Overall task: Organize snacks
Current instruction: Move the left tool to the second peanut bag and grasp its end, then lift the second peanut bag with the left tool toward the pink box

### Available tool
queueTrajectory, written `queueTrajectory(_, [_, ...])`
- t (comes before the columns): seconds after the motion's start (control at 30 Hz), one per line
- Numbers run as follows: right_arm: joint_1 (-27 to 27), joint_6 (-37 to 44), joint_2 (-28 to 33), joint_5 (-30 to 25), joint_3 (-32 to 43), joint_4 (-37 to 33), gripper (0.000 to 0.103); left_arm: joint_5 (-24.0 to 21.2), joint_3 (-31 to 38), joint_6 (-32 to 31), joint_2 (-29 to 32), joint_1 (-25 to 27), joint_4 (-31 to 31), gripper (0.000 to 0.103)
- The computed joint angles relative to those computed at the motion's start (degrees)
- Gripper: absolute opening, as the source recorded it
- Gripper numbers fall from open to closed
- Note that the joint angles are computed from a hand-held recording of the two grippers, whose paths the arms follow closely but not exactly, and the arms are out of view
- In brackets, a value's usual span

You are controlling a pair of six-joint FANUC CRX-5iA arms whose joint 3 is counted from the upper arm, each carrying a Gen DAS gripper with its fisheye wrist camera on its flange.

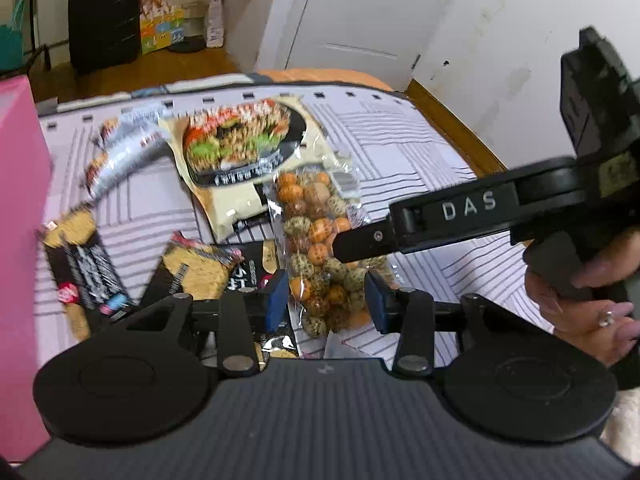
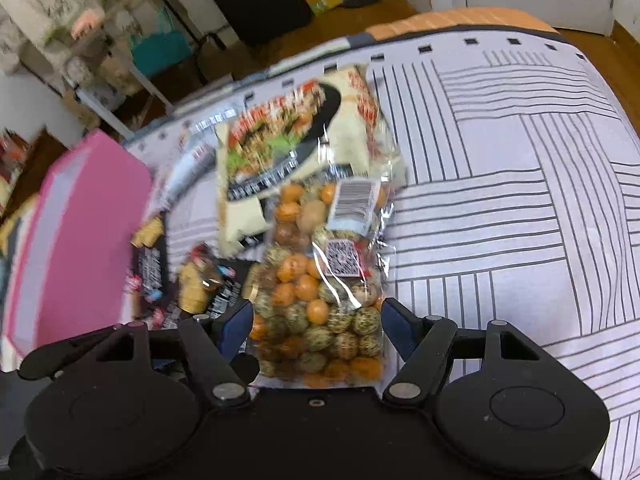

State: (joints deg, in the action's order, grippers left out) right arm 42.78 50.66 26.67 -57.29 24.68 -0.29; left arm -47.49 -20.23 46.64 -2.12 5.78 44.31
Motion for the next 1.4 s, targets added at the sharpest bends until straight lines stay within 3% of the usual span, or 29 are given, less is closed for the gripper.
queueTrajectory(0.27, [0.8, 3.3, 4.8, -5.1, 5.3, 2.4, 0.089, 3.2, -4.8, -5.3, 1.0, -1.1, 5.2, 0.037])
queueTrajectory(0.43, [0.9, 4.0, 6.4, -6.2, 6.7, 2.9, 0.097, 6.1, -6.6, -7.6, 0.9, -2.5, 8.3, 0.037])
queueTrajectory(0.57, [-0.2, 3.8, 7.3, -6.3, 7.7, 0.6, 0.100, 5.9, -7.5, -8.5, 1.5, -2.4, 11.3, 0.037])
queueTrajectory(0.87, [0.3, 1.3, 5.0, -4.2, 4.5, 2.0, 0.092, 3.5, -7.5, -10.4, 3.5, -2.1, 15.1, 0.037])
queueTrajectory(1.17, [1.9, -0.2, -0.9, 4.8, -3.2, 7.8, 0.091, 4.8, -8.9, -19.0, 1.8, -3.1, 21.4, 0.037])
queueTrajectory(1.4, [3.1, -2.3, -5.0, 11.1, -8.4, 10.4, 0.091, 3.8, -7.9, -19.1, -0.2, -2.0, 21.4, 0.037])
